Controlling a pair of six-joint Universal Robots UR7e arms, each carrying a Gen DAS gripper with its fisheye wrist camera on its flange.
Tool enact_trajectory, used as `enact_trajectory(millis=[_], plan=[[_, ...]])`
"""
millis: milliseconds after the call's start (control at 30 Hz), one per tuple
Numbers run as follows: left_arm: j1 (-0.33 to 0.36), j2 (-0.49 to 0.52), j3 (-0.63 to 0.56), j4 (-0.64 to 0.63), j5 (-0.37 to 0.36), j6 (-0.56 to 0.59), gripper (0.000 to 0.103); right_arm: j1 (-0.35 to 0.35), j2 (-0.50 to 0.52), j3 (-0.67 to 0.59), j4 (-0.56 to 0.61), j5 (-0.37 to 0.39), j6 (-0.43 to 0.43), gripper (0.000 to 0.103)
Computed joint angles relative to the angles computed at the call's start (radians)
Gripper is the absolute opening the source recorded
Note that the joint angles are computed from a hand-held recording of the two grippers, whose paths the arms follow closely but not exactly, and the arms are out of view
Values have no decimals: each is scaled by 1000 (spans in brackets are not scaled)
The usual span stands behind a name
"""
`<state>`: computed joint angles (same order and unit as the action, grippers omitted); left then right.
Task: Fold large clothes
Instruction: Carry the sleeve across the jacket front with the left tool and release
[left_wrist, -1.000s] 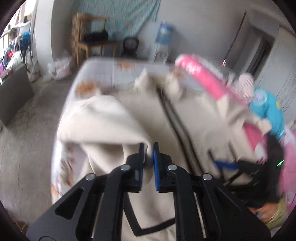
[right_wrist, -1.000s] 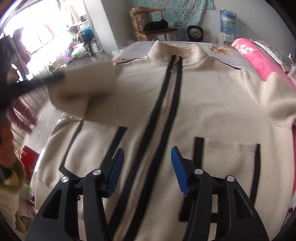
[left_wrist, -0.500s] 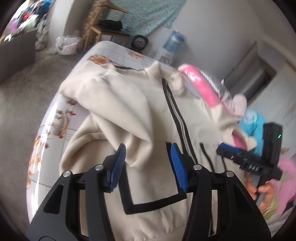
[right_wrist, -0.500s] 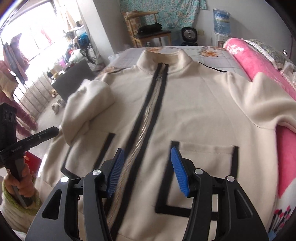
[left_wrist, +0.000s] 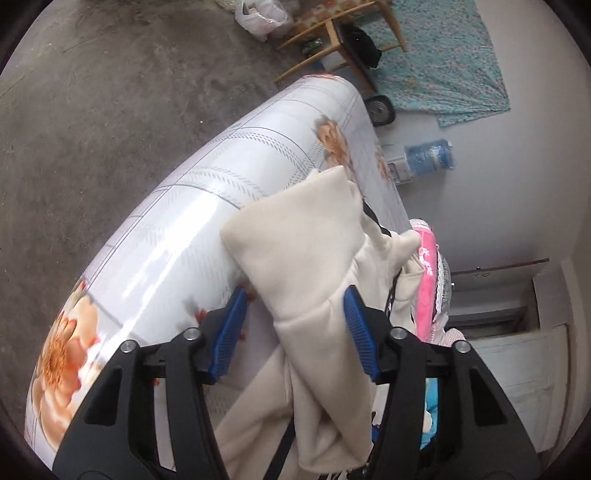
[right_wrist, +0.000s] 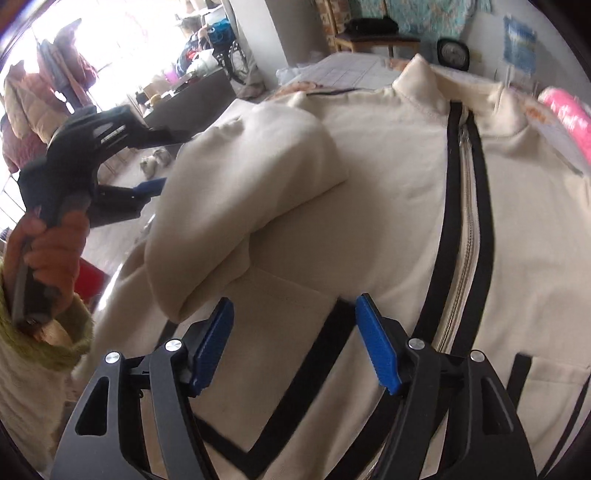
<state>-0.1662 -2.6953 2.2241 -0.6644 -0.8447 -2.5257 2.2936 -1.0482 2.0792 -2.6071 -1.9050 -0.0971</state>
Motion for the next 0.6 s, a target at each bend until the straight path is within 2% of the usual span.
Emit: enact_trajectory(millis=[67, 100, 167, 233, 300, 433, 500, 600], plan=[[121, 28, 34, -134, 37, 138, 35, 9, 8, 0, -13, -11, -14, 67], [156, 50, 39, -165, 45, 175, 31, 11, 10, 2, -17, -15, -18, 67], [174, 97, 36, -161, 54, 194, 17, 15, 15, 2, -25, -25, -25, 67], [132, 163, 4, -69, 41, 147, 12, 13, 8, 7, -26, -22, -23, 67], [84, 289, -43, 27, 13, 127, 11, 8, -1, 11, -26, -18, -17, 67], [9, 525, -113, 90, 44, 216, 11, -2, -58, 43, -43, -16, -10, 67], [-17, 595, -127, 27, 98, 316, 11, -11, -105, 67, -48, -17, 5, 67], [-28, 631, -92, -234, 151, 559, 11, -29, -185, 103, -50, -29, 34, 67]])
